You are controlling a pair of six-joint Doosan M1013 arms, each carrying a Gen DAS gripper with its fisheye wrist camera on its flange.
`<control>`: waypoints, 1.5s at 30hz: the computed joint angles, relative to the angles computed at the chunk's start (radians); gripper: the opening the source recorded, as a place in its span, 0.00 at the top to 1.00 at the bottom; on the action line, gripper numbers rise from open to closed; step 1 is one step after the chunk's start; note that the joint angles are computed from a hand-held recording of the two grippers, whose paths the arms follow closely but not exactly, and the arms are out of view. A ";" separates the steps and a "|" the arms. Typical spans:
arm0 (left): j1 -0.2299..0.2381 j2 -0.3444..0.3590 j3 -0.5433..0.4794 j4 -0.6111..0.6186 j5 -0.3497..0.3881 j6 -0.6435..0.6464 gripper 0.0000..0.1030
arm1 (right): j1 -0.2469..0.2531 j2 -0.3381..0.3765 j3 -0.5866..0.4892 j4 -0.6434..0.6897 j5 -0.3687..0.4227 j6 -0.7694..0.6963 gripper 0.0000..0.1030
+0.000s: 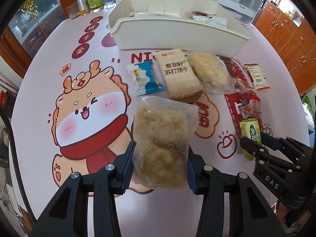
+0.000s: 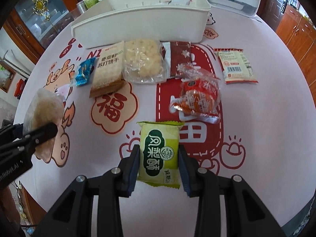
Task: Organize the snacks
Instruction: 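Carry both packs over the white tray and release them inside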
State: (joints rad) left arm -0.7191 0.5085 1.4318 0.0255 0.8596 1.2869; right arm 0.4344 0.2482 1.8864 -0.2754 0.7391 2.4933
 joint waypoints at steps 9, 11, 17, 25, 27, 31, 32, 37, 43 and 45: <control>0.008 0.027 -0.092 0.029 -0.005 0.032 0.57 | -0.014 -0.008 -0.054 -0.093 0.003 0.030 0.64; 0.010 0.036 -0.122 0.046 -0.012 0.041 0.57 | -0.018 -0.007 -0.070 -0.120 0.004 0.037 0.64; 0.017 0.071 -0.225 0.105 -0.023 0.046 0.57 | -0.044 0.000 -0.138 -0.202 0.002 0.052 0.64; 0.027 0.144 -0.405 0.161 -0.001 0.039 0.57 | -0.086 0.023 -0.245 -0.276 -0.009 0.041 0.64; 0.027 0.166 -0.451 0.180 0.006 0.042 0.57 | -0.096 0.033 -0.276 -0.295 -0.010 0.033 0.64; 0.025 0.213 -0.541 0.213 0.025 0.048 0.57 | -0.114 0.056 -0.329 -0.305 -0.007 0.008 0.64; 0.025 0.225 -0.564 0.220 0.030 0.050 0.57 | -0.119 0.062 -0.342 -0.300 -0.009 -0.003 0.64; 0.027 0.304 -0.703 0.230 0.084 0.064 0.57 | -0.145 0.098 -0.405 -0.284 -0.001 -0.045 0.63; 0.032 0.410 -0.883 0.221 0.182 0.083 0.57 | -0.182 0.146 -0.469 -0.224 0.006 -0.116 0.63; 0.033 0.445 -0.942 0.219 0.220 0.085 0.57 | -0.190 0.169 -0.495 -0.219 0.020 -0.142 0.63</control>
